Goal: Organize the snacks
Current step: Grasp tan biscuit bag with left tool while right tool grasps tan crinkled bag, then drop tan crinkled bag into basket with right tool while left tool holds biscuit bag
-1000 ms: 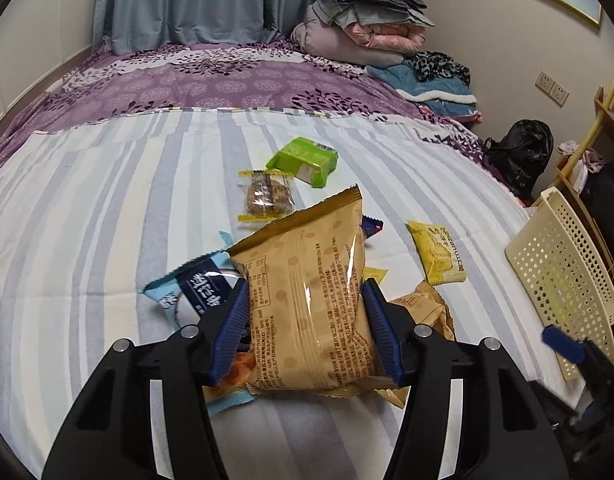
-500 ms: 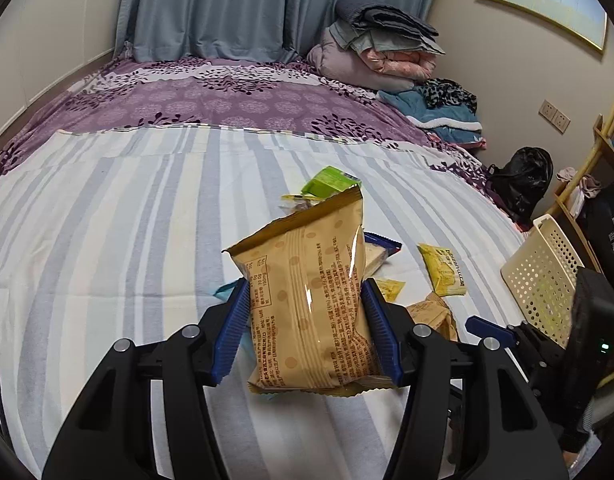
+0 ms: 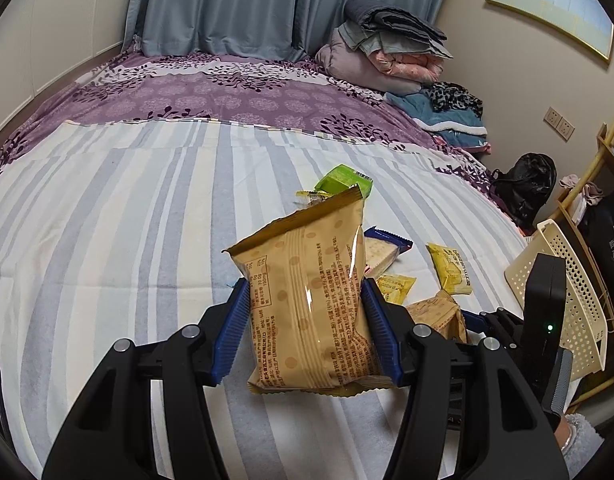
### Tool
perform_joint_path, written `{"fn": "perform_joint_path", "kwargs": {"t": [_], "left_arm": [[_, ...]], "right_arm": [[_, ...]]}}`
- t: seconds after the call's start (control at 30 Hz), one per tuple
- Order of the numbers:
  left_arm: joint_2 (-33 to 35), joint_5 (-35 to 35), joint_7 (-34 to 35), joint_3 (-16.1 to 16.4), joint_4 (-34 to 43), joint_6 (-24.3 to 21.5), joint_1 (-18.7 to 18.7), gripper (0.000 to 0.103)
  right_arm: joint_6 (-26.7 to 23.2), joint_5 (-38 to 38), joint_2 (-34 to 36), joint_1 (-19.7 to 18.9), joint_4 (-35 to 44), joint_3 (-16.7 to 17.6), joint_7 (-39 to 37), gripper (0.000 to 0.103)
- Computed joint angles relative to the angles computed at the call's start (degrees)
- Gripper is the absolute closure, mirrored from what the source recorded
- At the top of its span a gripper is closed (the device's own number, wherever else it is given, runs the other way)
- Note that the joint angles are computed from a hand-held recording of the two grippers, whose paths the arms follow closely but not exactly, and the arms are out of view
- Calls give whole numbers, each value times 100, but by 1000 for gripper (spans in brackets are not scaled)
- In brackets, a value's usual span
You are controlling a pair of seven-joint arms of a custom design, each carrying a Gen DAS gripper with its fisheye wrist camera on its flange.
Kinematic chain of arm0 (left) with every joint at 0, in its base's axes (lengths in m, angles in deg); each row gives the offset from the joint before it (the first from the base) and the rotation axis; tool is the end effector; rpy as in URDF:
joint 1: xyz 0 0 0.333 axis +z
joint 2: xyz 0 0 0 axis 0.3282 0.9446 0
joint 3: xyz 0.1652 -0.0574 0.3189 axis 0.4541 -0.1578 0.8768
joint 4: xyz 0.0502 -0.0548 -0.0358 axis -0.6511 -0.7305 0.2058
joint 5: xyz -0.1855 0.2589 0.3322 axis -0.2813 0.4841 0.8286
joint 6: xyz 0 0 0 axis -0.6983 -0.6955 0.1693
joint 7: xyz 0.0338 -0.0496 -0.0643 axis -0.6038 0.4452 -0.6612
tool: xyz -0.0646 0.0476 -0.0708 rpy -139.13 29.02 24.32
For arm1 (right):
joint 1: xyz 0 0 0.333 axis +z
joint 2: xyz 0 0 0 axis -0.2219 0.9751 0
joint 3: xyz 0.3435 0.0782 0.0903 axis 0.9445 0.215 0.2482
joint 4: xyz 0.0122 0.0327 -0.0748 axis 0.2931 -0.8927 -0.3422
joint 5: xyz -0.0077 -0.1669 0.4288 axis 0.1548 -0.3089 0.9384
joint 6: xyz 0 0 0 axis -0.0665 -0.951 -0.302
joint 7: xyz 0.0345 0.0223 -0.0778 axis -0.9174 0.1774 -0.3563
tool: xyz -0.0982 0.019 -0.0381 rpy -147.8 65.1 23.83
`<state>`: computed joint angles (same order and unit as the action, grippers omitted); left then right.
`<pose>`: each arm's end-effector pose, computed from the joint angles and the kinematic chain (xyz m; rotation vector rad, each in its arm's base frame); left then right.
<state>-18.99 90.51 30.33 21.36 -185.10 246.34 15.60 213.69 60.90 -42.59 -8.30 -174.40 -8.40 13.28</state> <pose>0.5915 -0.1371 0.3195 -2.2361 1.1794 -0.7888 0.7354 0.1804 0.2563 -2.4222 0.8478 -0.2036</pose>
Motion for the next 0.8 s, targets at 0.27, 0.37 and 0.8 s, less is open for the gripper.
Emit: {"fn": "perform_joint_path", "kwargs": {"t": [0.27, 0.37, 0.8], "left_arm": [[40, 55, -10, -3, 41, -9, -16, 45], [59, 33, 39, -16, 72, -29, -42, 45], [13, -261, 448, -81, 188, -201, -227, 45]], "right_arm": [[-136, 428, -135, -261, -92, 96, -191, 19], [-195, 682, -204, -361, -102, 117, -309, 19], [-283, 2131, -601, -624, -164, 54, -1118, 19]]}}
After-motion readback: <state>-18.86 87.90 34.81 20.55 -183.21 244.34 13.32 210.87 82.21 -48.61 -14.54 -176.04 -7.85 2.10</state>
